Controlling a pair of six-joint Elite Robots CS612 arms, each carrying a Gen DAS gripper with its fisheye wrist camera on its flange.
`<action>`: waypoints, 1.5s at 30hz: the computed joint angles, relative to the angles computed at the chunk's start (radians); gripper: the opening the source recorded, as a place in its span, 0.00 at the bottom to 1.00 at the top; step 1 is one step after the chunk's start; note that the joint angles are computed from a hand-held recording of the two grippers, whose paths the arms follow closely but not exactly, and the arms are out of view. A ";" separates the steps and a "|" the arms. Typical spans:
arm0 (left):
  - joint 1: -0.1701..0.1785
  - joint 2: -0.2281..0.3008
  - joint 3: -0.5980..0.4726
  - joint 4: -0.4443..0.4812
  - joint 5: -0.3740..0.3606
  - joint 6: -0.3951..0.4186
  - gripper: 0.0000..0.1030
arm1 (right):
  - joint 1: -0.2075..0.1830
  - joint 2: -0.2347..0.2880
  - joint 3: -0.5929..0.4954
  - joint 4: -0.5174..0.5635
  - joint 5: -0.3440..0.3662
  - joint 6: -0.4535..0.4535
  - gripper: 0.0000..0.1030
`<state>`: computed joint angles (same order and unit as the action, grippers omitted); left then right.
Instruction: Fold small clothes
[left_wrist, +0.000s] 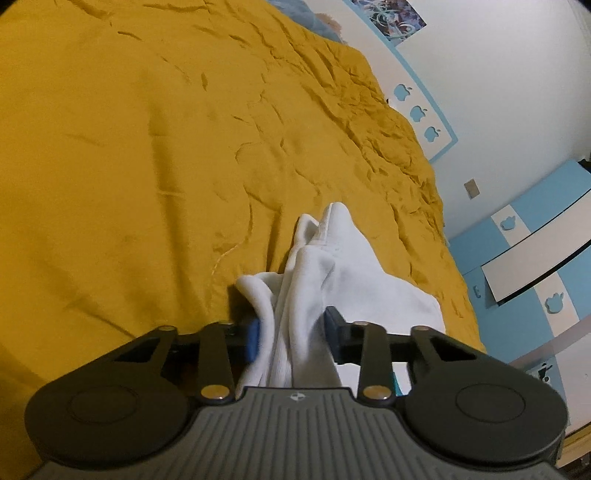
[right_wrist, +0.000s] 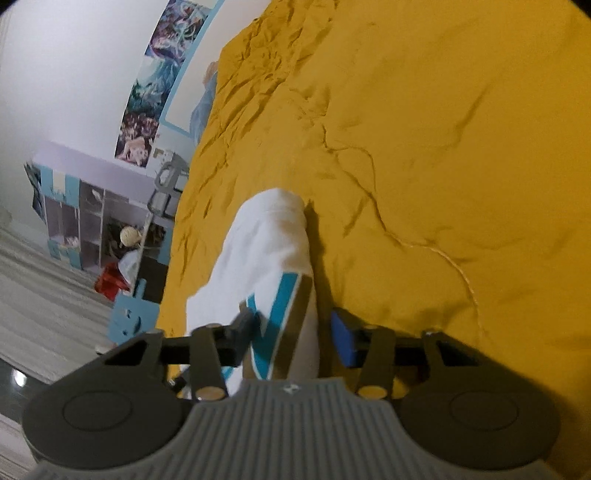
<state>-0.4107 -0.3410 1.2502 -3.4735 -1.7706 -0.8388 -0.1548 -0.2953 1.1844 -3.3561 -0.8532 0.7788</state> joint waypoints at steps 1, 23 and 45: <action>-0.001 -0.002 0.005 -0.005 0.005 0.004 0.33 | 0.001 0.010 -0.014 -0.003 0.005 0.015 0.27; -0.146 -0.286 0.371 -0.253 0.388 0.218 0.20 | 0.027 -0.222 0.255 -0.314 -0.066 -0.168 0.08; -0.311 -0.488 0.640 -0.331 0.451 0.341 0.19 | -0.113 -0.530 0.827 -0.729 -0.006 -0.243 0.08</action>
<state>-0.7215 -0.8289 1.8901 -3.8040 -1.3199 -0.4983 -0.2682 -0.8251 2.0114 -4.0850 -0.8596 0.5357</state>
